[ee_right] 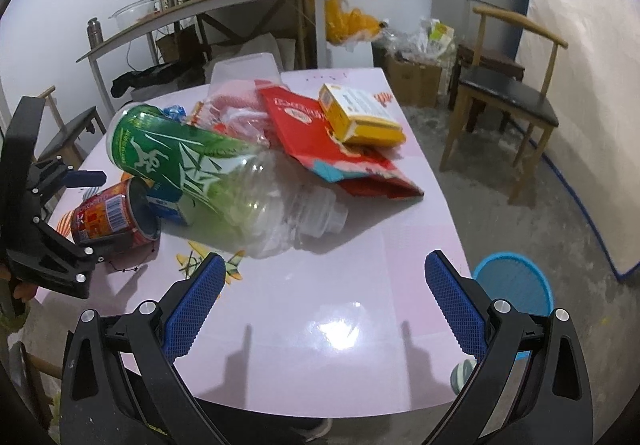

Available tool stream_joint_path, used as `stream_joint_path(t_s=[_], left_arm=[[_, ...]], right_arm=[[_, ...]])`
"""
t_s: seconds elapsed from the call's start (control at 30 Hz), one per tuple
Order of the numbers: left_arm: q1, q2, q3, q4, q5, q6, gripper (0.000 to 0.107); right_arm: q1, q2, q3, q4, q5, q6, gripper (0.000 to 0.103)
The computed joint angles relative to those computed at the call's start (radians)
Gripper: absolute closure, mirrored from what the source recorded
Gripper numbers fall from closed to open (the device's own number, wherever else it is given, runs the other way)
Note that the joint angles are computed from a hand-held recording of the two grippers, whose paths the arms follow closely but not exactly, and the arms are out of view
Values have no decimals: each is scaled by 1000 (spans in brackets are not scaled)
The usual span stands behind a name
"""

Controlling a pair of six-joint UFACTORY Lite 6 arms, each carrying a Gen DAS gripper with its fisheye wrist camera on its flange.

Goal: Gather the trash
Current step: 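Move the left gripper to the red drink can and close on it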

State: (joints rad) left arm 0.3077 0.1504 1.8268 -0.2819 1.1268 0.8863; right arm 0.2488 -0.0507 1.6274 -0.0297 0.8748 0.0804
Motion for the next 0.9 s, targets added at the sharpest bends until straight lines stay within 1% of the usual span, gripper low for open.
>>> stream_joint_path(t_s=[0.13, 0.3, 0.4, 0.53, 0.67, 0.83, 0.9], left_arm=[[-10, 3, -1, 22, 21, -23, 29], [-9, -93, -94, 41, 12, -71, 32], [32, -167, -163, -1, -5, -99, 34], [122, -273, -273, -127, -42, -130, 41], [226, -392, -423, -270, -131, -144, 45], [243, -424, -482, -265, -147, -200, 46], [274, -425, -478, -284, -120, -202, 46]], right_arm=[[-18, -4, -23, 15, -3, -13, 8], [-46, 0, -29, 43, -8, -34, 8], [-55, 0, -33, 56, -9, -42, 8], [-63, 0, -35, 70, 0, -46, 8], [-66, -5, -23, 64, 11, -44, 8], [-61, -12, -10, 51, 15, -39, 8], [-51, -15, -10, 43, 16, -31, 8]])
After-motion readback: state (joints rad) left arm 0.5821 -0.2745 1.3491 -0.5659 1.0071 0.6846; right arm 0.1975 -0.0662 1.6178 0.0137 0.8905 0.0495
